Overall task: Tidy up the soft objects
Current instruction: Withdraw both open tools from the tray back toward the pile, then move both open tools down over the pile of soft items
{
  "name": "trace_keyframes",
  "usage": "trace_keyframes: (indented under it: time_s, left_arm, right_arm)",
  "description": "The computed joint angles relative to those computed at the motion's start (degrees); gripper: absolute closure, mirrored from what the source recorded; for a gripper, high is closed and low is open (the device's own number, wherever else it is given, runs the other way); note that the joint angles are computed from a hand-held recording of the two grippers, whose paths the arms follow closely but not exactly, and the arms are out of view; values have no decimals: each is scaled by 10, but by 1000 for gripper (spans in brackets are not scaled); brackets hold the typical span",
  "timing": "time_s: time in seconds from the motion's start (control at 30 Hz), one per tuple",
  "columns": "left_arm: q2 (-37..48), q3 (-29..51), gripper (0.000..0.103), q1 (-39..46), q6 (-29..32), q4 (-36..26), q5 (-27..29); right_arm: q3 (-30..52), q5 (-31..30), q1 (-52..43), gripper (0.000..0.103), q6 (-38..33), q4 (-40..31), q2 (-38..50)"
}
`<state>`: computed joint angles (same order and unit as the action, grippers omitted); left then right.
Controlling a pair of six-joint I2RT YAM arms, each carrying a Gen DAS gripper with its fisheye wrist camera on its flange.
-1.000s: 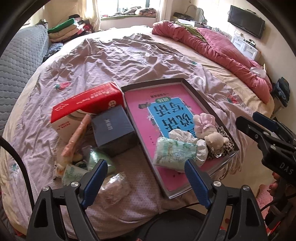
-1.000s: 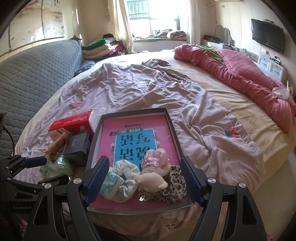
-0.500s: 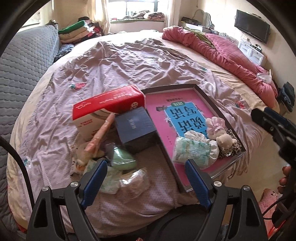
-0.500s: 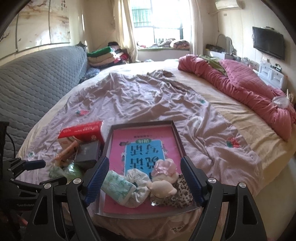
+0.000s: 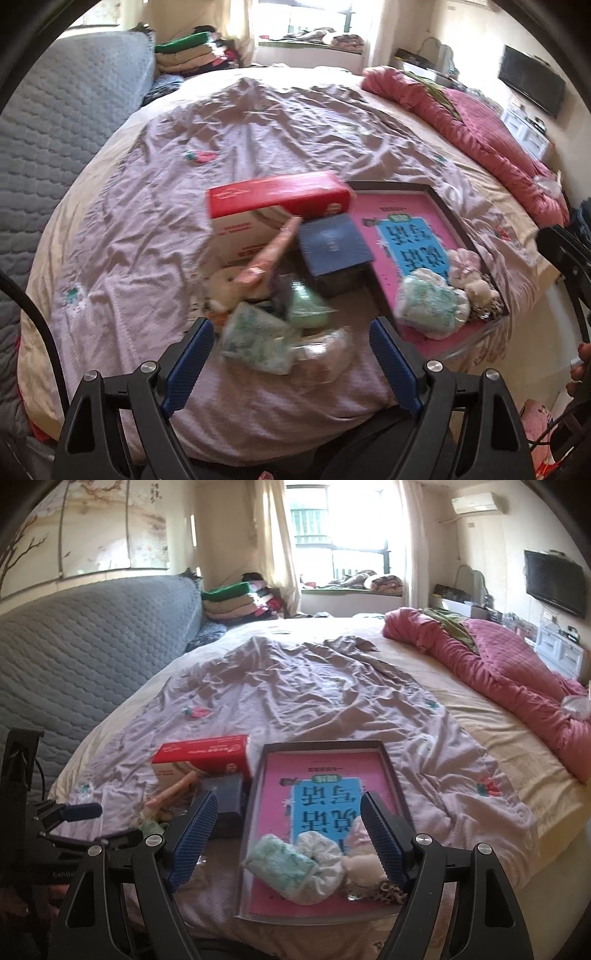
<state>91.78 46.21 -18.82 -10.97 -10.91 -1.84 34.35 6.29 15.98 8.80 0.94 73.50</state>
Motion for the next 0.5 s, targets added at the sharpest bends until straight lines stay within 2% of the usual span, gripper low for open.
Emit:
trace_keyframes:
  time_s: [0.5]
  left_arm:
    - [-27, -42, 18, 167, 37, 9, 58]
  right_arm:
    - [37, 29, 89, 22, 6, 3, 57]
